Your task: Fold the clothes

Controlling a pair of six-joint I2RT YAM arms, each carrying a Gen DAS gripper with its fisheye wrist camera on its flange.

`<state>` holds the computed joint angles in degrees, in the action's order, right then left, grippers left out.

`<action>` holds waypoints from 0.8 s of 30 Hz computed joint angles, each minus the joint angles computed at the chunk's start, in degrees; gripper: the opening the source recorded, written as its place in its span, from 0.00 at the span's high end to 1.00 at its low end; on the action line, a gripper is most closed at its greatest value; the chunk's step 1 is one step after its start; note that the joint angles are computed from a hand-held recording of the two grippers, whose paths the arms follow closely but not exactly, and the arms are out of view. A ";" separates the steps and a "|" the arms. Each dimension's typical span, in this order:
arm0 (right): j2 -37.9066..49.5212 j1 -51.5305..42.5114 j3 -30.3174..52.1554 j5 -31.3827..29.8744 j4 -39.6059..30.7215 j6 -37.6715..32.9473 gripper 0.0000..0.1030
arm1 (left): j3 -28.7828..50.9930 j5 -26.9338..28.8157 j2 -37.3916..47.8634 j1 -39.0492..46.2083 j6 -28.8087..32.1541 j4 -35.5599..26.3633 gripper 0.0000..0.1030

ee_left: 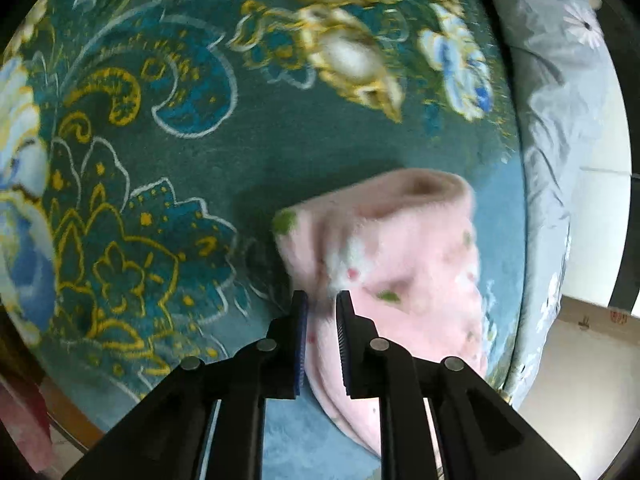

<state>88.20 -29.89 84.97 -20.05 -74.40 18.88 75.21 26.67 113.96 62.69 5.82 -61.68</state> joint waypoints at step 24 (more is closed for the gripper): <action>38.95 -23.86 33.83 -7.98 -13.33 -23.41 0.72 | -11.99 -2.50 -29.60 -48.97 -39.59 3.14 0.76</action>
<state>127.15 -53.75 118.80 -28.02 -87.73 -4.53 63.22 24.17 84.36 13.72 -33.77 -58.54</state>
